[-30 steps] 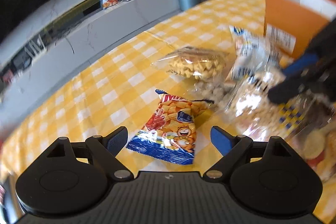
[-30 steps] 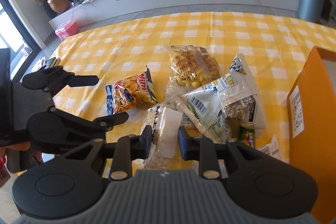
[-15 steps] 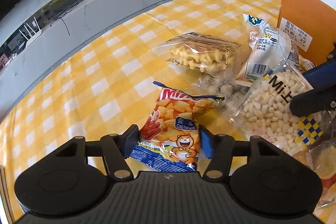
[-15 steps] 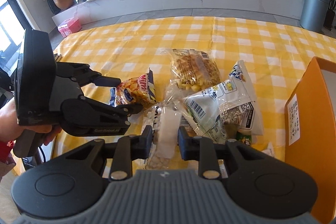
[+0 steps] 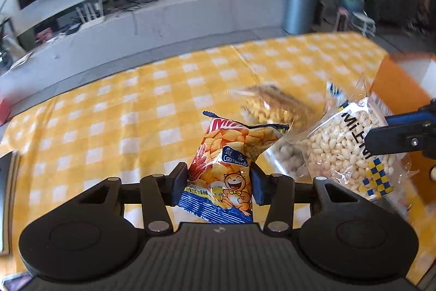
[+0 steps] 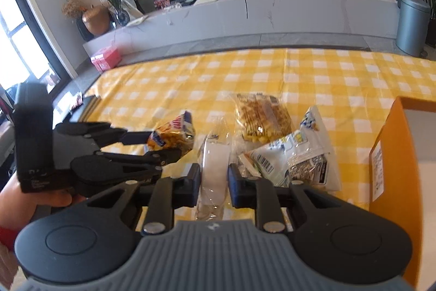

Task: Organize snacks
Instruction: 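Grasp the red-and-blue snack bag with the left tool while the right tool grasps a clear packet, then carry both bags over the box and open both tools to drop them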

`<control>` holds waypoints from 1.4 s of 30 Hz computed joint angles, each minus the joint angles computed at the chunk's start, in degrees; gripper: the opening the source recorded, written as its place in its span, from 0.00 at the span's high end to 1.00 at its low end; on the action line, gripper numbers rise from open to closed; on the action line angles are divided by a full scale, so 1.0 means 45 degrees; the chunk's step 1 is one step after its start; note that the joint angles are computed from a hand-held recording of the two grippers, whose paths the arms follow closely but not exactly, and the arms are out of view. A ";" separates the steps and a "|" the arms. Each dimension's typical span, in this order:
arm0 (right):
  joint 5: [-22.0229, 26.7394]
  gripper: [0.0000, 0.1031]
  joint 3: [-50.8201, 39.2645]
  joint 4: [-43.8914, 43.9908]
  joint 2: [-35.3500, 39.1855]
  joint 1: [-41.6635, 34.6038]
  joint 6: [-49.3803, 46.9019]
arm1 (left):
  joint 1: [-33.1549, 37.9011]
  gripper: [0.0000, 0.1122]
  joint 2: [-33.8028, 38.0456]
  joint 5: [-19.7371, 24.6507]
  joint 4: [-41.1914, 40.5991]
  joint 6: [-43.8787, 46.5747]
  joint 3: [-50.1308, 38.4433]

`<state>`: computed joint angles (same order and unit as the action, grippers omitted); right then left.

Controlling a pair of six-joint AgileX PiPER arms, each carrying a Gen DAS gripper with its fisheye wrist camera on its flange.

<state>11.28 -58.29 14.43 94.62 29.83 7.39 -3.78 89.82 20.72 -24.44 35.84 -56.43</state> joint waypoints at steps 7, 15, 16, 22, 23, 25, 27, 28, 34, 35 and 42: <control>-0.0468 0.81 0.1631 0.0905 -0.2627 -0.0815 -0.1078 | -0.1205 0.52 -0.2915 0.0918 0.1490 -0.4437 0.0580; 0.0745 0.81 0.3553 0.4698 -0.6258 -0.3878 -0.5215 | -0.3769 0.52 -0.3616 0.1265 0.2070 -0.7916 0.0100; 0.0980 0.81 0.3730 0.5068 -0.6632 -0.4353 -0.5725 | -0.4192 0.52 -0.3485 0.1276 0.2085 -0.7992 -0.0107; 0.3189 0.81 0.4424 0.7129 -0.8044 -0.7945 -0.8849 | -0.6948 0.52 -0.1532 0.1727 0.4122 -0.8632 -0.2140; 0.3561 0.82 0.4507 0.7553 -0.8090 -0.8633 -0.9482 | -0.7304 0.52 -0.1093 0.1938 0.4417 -0.8538 -0.2612; 0.4245 0.82 0.4549 0.7915 -0.7979 -0.9839 -1.0256 | -0.8076 0.52 -0.0118 0.2346 0.5126 -0.8196 -0.3607; 0.5047 0.82 0.4570 0.8569 -0.7493 -1.1089 -1.1313 | -0.8824 0.52 0.0943 0.3129 0.5948 -0.7865 -0.4849; 0.5400 0.82 0.4516 0.8678 -0.7169 -1.1584 -1.1597 | -0.9118 0.52 0.1498 0.3618 0.6270 -0.7533 -0.5546; 0.6218 0.82 0.4069 0.8455 -0.5166 -1.3105 -1.2661 | -1.0016 0.52 0.4931 0.6999 0.6986 -0.5118 -0.9444; 0.6332 0.82 0.3976 0.8415 -0.4854 -1.3248 -1.2782 | -1.0074 0.52 0.5415 0.7482 0.7108 -0.4815 -0.9977; 0.7528 0.82 0.3221 0.8514 -0.2835 -1.3960 -1.3362 | -1.0135 0.52 0.7999 1.0177 0.7278 -0.3422 -1.2870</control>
